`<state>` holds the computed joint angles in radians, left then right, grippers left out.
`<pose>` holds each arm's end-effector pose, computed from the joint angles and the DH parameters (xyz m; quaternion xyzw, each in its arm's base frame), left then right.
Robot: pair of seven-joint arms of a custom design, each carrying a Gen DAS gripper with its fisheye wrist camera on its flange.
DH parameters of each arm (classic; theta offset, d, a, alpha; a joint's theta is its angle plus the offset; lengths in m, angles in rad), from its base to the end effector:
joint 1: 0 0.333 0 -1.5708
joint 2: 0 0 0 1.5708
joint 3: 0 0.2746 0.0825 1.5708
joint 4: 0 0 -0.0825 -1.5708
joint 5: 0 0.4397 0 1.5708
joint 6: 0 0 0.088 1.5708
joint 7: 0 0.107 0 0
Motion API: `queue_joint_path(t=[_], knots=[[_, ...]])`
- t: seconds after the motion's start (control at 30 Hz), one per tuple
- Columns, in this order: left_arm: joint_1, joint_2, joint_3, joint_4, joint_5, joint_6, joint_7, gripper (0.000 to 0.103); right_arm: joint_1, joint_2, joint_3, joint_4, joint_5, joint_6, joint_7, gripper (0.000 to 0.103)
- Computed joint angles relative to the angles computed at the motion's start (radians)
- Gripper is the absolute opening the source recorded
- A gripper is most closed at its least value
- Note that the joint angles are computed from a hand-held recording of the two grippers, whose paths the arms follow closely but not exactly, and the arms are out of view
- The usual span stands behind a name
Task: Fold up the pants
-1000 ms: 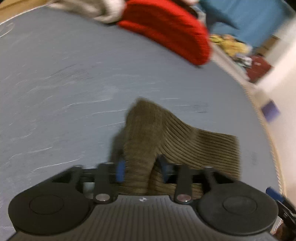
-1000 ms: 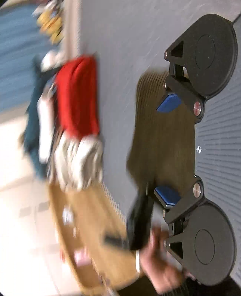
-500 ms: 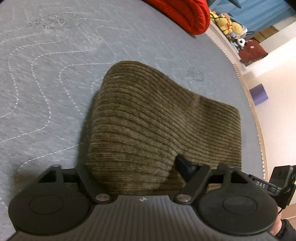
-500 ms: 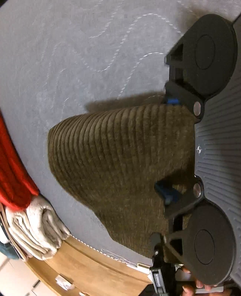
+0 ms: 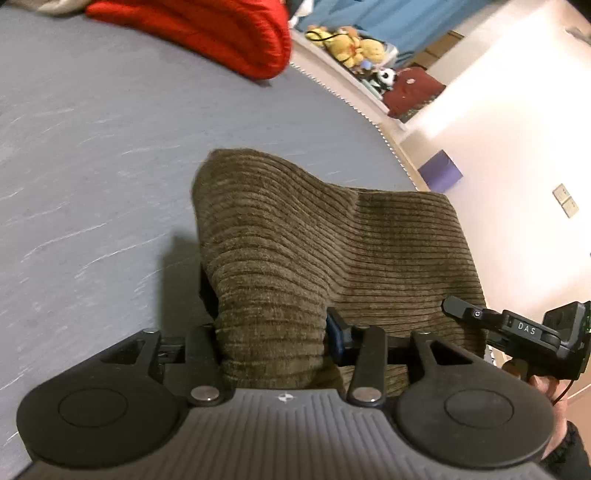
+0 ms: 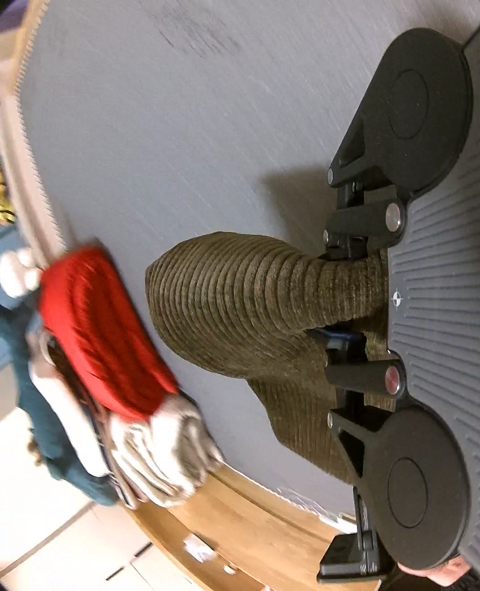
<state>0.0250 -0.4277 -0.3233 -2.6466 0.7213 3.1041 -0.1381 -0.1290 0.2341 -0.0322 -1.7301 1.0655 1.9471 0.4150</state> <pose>0.4541 -0.1911 0.3837 -0.8126 0.3946 -0.4068 0.1358 0.6819 -0.0501 0.4118 -0.7736 0.4277 0.0659 0.4629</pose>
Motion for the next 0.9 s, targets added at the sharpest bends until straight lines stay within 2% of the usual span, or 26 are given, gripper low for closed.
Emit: queue_joint_path(t=[0.03, 0.07, 0.1, 0.13, 0.17, 0.2, 0.23, 0.27, 0.3, 0.37, 0.4, 0.43, 0.5, 0.53, 0.6, 0.63, 0.7, 0.8, 0.87, 0.9], knots=[[0.006, 0.031, -0.019, 0.040, -0.002, -0.053, 0.009, 0.057, -0.004, 0.031, -0.003, 0.034, 0.007, 0.017, -0.003, 0.032], [-0.006, 0.047, -0.030, 0.083, 0.004, -0.159, 0.016, 0.060, -0.005, 0.058, -0.003, 0.063, 0.007, 0.054, -0.009, 0.034], [-0.002, 0.064, -0.050, 0.119, 0.032, -0.234, -0.004, 0.061, -0.001, 0.085, 0.000, 0.085, 0.003, 0.117, -0.022, 0.041], [-0.009, 0.060, -0.057, 0.136, 0.050, -0.291, -0.019, 0.061, 0.014, 0.099, 0.004, 0.090, -0.010, 0.233, -0.030, 0.046], [-0.010, 0.050, -0.066, 0.146, 0.081, -0.332, -0.046, 0.060, 0.026, 0.106, 0.008, 0.084, -0.012, 0.361, -0.037, 0.052], [-0.012, 0.033, -0.073, 0.149, 0.117, -0.352, -0.071, 0.060, 0.050, 0.123, -0.012, 0.098, -0.001, 0.446, -0.035, 0.054], [-0.016, 0.019, -0.071, 0.146, 0.156, -0.333, -0.090, 0.058, 0.038, 0.138, -0.004, 0.118, -0.002, 0.475, -0.010, 0.054], [-0.029, 0.012, -0.060, 0.145, 0.181, -0.303, -0.092, 0.053, -0.008, 0.150, 0.032, 0.143, -0.011, 0.448, 0.015, 0.054], [-0.051, 0.012, -0.039, 0.145, 0.197, -0.266, -0.066, 0.045, -0.030, 0.154, 0.032, 0.164, 0.000, 0.377, 0.011, 0.055], [-0.114, 0.024, 0.003, 0.150, 0.178, -0.245, 0.056, 0.038, -0.078, 0.134, 0.047, 0.162, 0.013, 0.241, -0.091, 0.055], [-0.163, 0.044, 0.034, 0.163, 0.127, -0.268, 0.167, 0.034, -0.094, 0.114, 0.052, 0.144, 0.010, 0.164, -0.169, 0.055], [-0.220, 0.062, 0.066, 0.170, 0.048, -0.310, 0.284, 0.032, -0.099, 0.098, 0.051, 0.128, -0.002, 0.100, -0.231, 0.055], [-0.353, 0.132, 0.171, 0.207, -0.234, -0.387, 0.575, 0.030, -0.093, 0.073, 0.036, 0.092, -0.078, -0.016, -0.359, 0.054], [-0.388, 0.156, 0.197, 0.218, -0.338, -0.417, 0.678, 0.030, -0.075, 0.062, 0.025, 0.071, -0.138, -0.032, -0.399, 0.054], [-0.408, 0.203, 0.190, 0.252, -0.416, -0.501, 0.804, 0.030, -0.021, 0.045, -0.002, 0.024, -0.314, -0.006, -0.426, 0.052], [-0.401, 0.216, 0.172, 0.264, -0.410, -0.519, 0.824, 0.030, -0.005, 0.039, -0.011, -0.006, -0.369, 0.019, -0.448, 0.052], [-0.377, 0.222, 0.132, 0.285, -0.382, -0.546, 0.824, 0.031, -0.008, 0.015, -0.016, -0.046, -0.360, 0.039, -0.538, 0.052], [-0.331, 0.196, 0.107, 0.273, -0.336, -0.493, 0.782, 0.031, 0.002, 0.064, -0.031, 0.047, -0.409, -0.034, -0.438, 0.051], [-0.274, 0.158, 0.070, 0.250, -0.206, -0.418, 0.642, 0.031, -0.001, 0.067, -0.035, 0.053, -0.432, -0.041, -0.445, 0.050], [-0.228, 0.145, 0.046, 0.243, -0.110, -0.371, 0.537, 0.031, -0.001, 0.038, -0.035, 0.011, -0.437, -0.022, -0.468, 0.050]])
